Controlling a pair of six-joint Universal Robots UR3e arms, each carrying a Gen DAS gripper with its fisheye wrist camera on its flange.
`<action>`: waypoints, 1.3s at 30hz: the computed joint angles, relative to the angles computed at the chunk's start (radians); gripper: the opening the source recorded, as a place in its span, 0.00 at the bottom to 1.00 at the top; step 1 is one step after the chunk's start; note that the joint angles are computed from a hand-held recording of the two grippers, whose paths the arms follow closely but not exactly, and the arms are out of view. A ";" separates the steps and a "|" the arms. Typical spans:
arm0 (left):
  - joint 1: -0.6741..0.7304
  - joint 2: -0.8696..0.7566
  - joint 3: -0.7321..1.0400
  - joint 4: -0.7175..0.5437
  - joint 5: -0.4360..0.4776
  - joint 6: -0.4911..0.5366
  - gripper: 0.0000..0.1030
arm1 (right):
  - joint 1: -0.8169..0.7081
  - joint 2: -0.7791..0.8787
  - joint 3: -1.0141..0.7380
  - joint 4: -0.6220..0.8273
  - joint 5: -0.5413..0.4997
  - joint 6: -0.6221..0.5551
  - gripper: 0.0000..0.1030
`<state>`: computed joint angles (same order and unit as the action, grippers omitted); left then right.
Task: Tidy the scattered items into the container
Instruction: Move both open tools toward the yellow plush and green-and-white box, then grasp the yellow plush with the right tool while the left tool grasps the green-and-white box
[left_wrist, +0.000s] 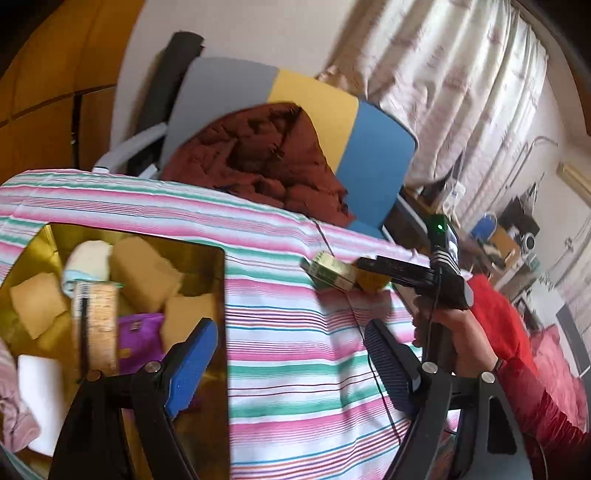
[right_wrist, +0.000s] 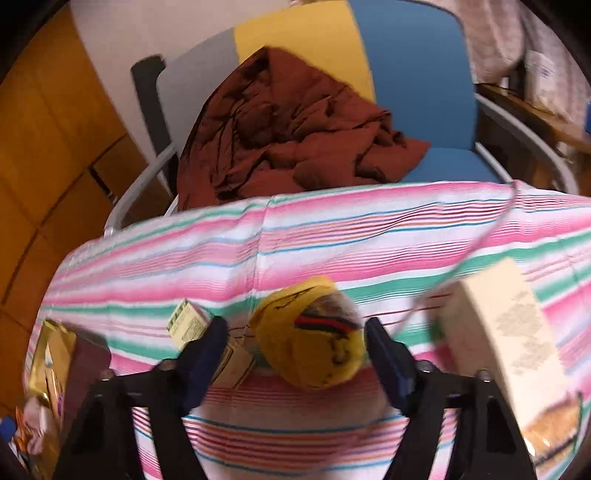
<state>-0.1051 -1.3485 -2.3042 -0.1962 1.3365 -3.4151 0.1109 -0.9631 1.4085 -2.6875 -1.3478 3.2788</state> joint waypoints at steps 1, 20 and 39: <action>-0.018 -0.035 0.019 0.013 0.007 -0.011 0.81 | 0.005 0.015 -0.005 -0.005 -0.009 -0.003 0.68; -0.145 -0.318 0.188 0.018 0.021 -0.066 0.81 | -0.015 -0.196 0.127 0.168 -0.044 -0.103 0.43; -0.213 -0.791 0.875 -0.331 0.112 -0.254 0.81 | -0.167 -0.361 0.406 0.092 0.102 -0.116 0.43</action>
